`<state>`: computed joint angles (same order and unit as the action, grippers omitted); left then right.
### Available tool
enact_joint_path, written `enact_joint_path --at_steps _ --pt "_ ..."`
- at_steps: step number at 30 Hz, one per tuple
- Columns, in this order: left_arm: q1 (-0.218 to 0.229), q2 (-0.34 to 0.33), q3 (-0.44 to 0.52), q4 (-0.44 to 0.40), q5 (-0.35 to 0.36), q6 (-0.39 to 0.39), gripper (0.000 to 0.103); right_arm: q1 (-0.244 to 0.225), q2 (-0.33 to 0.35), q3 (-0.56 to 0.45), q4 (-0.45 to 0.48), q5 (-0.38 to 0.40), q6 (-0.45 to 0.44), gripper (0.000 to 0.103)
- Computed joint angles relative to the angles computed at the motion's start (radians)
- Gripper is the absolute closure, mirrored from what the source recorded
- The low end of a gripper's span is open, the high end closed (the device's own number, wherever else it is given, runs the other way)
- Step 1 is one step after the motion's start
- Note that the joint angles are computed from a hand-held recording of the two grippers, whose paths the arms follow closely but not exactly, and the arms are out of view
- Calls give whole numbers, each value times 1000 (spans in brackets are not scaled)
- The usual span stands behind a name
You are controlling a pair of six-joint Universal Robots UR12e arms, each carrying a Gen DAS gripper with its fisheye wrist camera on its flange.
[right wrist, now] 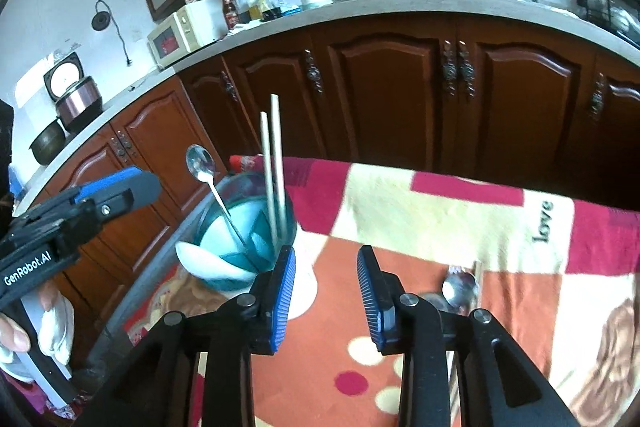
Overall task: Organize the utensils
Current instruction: 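Move both open tools back over the utensil pile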
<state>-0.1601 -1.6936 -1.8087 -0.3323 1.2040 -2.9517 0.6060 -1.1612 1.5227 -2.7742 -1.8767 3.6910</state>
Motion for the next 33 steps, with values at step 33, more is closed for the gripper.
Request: enact_joint_path --at_steps 33 --pt "-149 -91 26 -259 -26 -26 57 -91 -115 292 -7 91 219 71"
